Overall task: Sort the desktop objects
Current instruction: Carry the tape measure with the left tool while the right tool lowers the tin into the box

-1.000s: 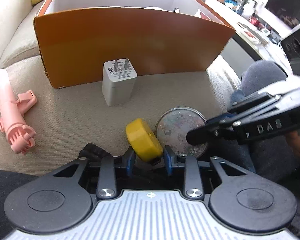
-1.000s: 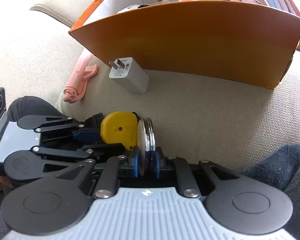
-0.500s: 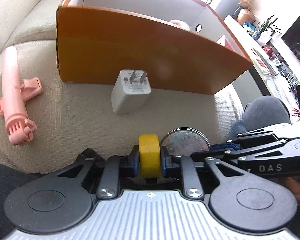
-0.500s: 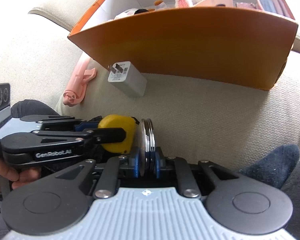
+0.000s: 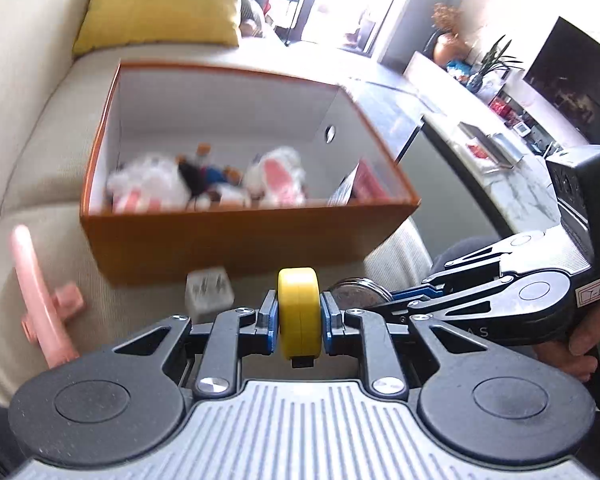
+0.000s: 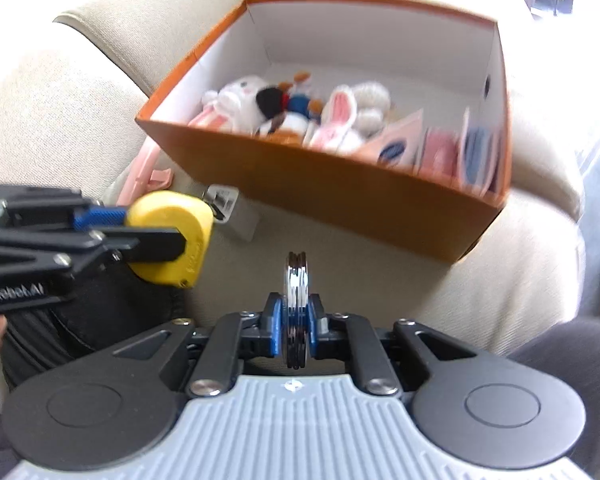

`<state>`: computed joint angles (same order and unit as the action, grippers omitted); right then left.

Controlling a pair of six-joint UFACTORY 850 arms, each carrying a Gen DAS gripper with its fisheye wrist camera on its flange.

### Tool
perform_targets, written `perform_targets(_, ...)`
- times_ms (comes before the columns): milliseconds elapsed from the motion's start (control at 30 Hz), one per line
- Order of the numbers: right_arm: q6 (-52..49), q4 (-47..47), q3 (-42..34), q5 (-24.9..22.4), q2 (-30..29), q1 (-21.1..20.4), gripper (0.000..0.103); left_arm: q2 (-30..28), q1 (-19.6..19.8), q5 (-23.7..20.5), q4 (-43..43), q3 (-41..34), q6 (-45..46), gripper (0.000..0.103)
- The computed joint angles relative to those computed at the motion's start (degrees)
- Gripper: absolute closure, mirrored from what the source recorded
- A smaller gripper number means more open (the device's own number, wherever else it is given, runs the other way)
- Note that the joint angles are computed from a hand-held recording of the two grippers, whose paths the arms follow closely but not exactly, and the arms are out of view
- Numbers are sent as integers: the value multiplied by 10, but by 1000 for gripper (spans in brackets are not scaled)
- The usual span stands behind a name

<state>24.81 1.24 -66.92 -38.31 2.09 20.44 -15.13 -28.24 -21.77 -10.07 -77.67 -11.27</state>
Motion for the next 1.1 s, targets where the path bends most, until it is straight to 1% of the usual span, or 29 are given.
perform_targets(100, -14, -29, -27, -29, 0, -3, 89, -13, 1, -8, 12, -32, 3, 80)
perform_targets(200, -39, -39, -51, -46, 5, -16, 89, -20, 10, -14, 15, -60, 10, 80)
perform_targets(333, -47, -72, -89, -53, -2, -31, 89, -39, 19, -11, 10, -97, 24, 80)
perform_targets(433, -48, -95, -122, -51, -22, -47, 89, -59, 25, -7, -2, -127, 39, 80)
perform_targets(533, -60, -95, -167, -52, -62, -70, 89, -88, 32, -11, -13, -164, 53, 80)
perform_targets(600, -69, -93, -205, -61, -101, -84, 89, -107, 35, -17, -17, -188, 57, 80)
perform_targets(800, -102, -88, -327, -125, -237, -107, 89, -153, 42, -32, -21, -235, 58, 80)
perform_targets(867, -110, -100, -367, -156, -278, -107, 89, -160, 48, -35, -45, -239, 77, 80)
perform_targets(967, -121, -115, -410, -181, -322, -104, 89, -169, 55, -40, -59, -242, 86, 80)
perform_targets(1100, -135, -69, -463, -209, -364, -116, 89, -177, 64, -45, -86, -244, 104, 80)
